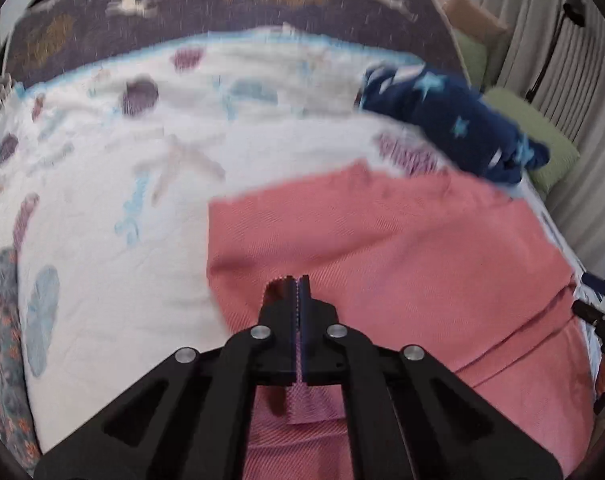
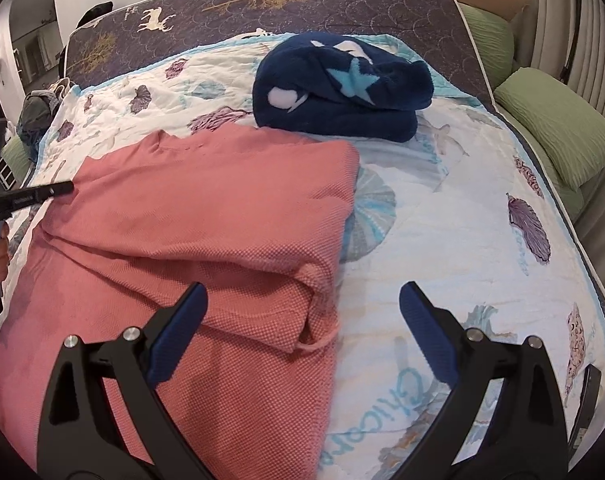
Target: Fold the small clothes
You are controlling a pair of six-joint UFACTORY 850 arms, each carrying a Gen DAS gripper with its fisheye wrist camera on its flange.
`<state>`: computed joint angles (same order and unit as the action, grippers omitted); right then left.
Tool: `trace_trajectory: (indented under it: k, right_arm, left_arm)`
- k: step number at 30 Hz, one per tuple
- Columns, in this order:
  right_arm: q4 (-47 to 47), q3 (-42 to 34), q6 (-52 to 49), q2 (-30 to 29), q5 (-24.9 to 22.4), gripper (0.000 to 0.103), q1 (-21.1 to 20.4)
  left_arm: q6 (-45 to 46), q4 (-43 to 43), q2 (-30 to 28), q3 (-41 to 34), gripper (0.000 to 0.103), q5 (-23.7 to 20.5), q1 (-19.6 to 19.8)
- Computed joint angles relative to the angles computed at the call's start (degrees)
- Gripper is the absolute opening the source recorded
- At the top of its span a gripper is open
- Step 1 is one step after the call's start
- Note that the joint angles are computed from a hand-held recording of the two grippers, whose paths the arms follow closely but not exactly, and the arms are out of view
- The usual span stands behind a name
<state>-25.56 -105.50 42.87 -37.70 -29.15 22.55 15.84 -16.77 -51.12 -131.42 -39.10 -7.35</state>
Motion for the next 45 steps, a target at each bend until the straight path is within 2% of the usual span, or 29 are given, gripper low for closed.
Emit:
trace_trajectory:
  k: [1,2,4,6,8,10,11,17,18,20,21,24,25,26,27,28,29,32,33,35,36,37,38,39,41,43,45]
  right_arm:
    - [0.1,0.1,0.1,0.0,0.1,0.098,-0.1]
    - [0.1,0.1,0.1,0.0,0.1,0.098,-0.2]
    - [0.1,0.0,0.4,-0.2,-0.3,0.098,-0.3]
    - [0.7,-0.3,0.8,-0.6,-0.8,0.098,-0.5]
    - [2.0,0.3,0.6,-0.4,-0.3,0.098,-0.8]
    - [2.7,1.2,0.2,0.3,0.6,0.098,-0.9]
    - [2.9,1.8,0.2,0.7,1.1,0.098,-1.0]
    - [1.9,1.9,1.4,1.2,0.9,0.098,-1.3]
    - [1.8,1.4,1.4,0.9,0.6,0.098,-1.3]
    - [2.3,0.3,0.9,0.0,-0.2,0.098,-1.1]
    - [3.3,-0.5,0.0,-0.7,-0.5,0.095,-1.1]
    - [8.7,-2.8,-4.0,-2.8,-2.9,0.034,-1.4]
    - [12.1,-1.6,-5.5,-2.1,-0.9,0.022,-1.9]
    - [13.1,-0.7,-5.7,-1.6,0.1,0.015,-2.1]
    - [15.6,-0.1,-7.1,-1.0,0.9,0.011,-2.5]
    - [15.8,0.3,-6.2,-0.6,1.1,0.011,-2.6]
    - [15.4,0.5,-5.4,-0.4,0.9,0.011,-2.6]
    - [17.2,1.5,-6.2,0.2,0.7,0.012,-3.1]
    - [18.4,2.6,-6.6,1.0,1.5,0.013,-3.3]
    - [20.2,4.3,-7.8,2.2,2.7,0.020,-3.4]
    - [21.0,5.7,-8.2,3.3,3.3,0.035,-3.6]
    - [20.2,7.1,-7.5,4.4,3.8,0.048,-3.6]
    - [19.1,8.5,-6.6,5.5,4.6,0.050,-3.5]
    - [17.0,10.0,-5.0,6.7,5.4,0.051,-3.5]
    - [16.2,12.0,-4.3,8.5,6.3,0.051,-3.6]
    - [17.4,13.2,-5.4,9.5,6.9,0.052,-3.6]
    - [18.3,14.1,-6.6,10.2,7.2,0.052,-3.3]
  left_arm:
    - [2.7,-2.4,3.1,4.3,0.000,5.3,0.0]
    - [4.4,-4.2,4.6,6.7,0.000,8.1,0.0]
    - [1.7,-0.8,6.7,9.3,0.001,14.1,-0.2]
    - [-3.3,6.0,4.5,6.0,0.004,12.1,-0.2]
    - [-8.3,11.5,1.2,1.3,0.014,6.1,0.1]
    - [-10.0,11.7,1.6,2.8,0.037,4.9,0.6]
    - [-9.7,9.9,2.9,5.3,0.044,5.5,1.0]
    - [2.4,-2.5,9.0,16.5,0.052,7.1,2.3]
    - [2.1,-0.8,9.0,17.0,0.059,6.5,1.9]
    - [-1.5,4.6,8.2,16.6,0.062,5.9,0.9]
    - [-2.1,5.1,8.3,17.0,0.062,5.7,0.9]
    - [-2.9,3.1,8.8,18.0,0.062,5.5,1.0]
    - [-2.6,2.7,9.1,18.4,0.062,5.7,1.1]
    - [-2.8,3.3,9.4,19.0,0.061,5.9,1.1]
    - [-1.8,2.7,9.4,19.1,0.048,5.8,1.2]
    - [1.1,-0.3,9.5,19.3,0.034,5.0,1.5]
    - [1.6,-0.8,9.8,19.6,0.033,5.0,1.6]
    - [-4.5,5.2,11.6,22.5,0.031,8.5,1.6]
    - [-4.5,3.7,11.8,22.6,0.031,7.9,2.2]
    - [-0.9,-2.7,13.1,24.4,0.032,7.4,3.4]
    - [0.3,-4.0,13.9,25.3,0.032,7.6,3.7]
    - [1.4,-4.8,14.9,26.6,0.037,8.0,3.7]
    - [3.3,-6.1,16.4,28.5,0.043,8.8,3.8]
    - [5.3,-7.5,17.4,29.9,0.051,9.4,3.8]
    - [11.2,-11.9,19.7,32.8,0.053,9.4,3.7]
    - [14.2,-13.9,21.2,35.0,0.063,8.9,3.6]
    - [17.4,-15.5,22.8,37.8,0.063,8.9,3.3]
